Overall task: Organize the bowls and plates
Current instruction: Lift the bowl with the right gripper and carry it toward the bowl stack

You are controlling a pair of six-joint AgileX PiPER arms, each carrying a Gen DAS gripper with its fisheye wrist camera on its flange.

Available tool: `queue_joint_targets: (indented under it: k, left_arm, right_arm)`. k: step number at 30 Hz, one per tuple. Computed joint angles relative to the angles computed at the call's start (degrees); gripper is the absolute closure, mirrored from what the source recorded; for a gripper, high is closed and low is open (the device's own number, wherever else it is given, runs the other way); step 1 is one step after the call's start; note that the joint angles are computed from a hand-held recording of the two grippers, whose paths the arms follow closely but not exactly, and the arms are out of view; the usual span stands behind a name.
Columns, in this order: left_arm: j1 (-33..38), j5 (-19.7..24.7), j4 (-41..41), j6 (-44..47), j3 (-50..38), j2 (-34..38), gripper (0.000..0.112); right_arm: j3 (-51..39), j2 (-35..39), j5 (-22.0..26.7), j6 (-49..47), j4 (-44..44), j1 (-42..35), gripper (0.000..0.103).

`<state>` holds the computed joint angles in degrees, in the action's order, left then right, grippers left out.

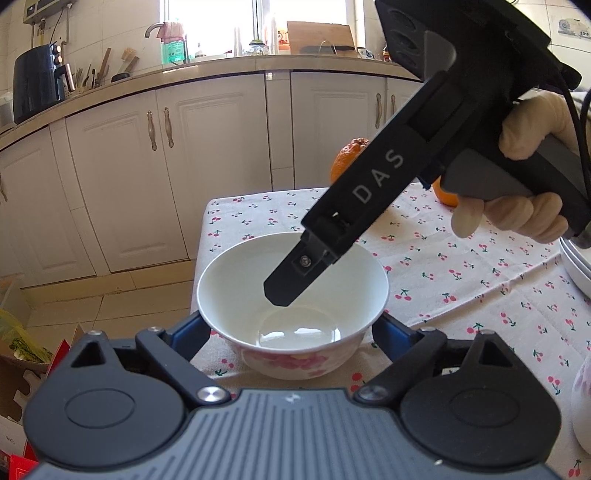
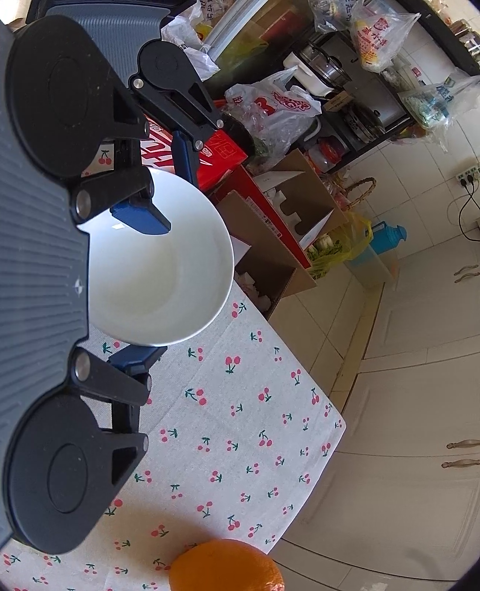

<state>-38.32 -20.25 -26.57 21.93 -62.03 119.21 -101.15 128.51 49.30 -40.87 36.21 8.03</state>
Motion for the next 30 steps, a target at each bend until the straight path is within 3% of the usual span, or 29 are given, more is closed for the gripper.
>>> queue_joint_targets:
  k: [7, 13, 30]
  left_arm:
    - [-0.6, 1.1, -1.8, 1.7, 0.8, -1.5, 0.019]
    - [-2.8, 1.0, -6.8, 6.0, 3.3, -4.8, 0.019]
    - [-14.8, -0.4, -33.0, 28.5, 10.7, -17.1, 0.019]
  right_arm:
    - [1.6, -1.6, 1.1, -1.0, 1.3, -0.8, 0.035]
    - [8.0, -6.5, 0.0, -3.1, 3.3, -1.6, 0.035]
    - [33.9, -28.6, -1.6, -12.6, 10.9, -6.5, 0.035]
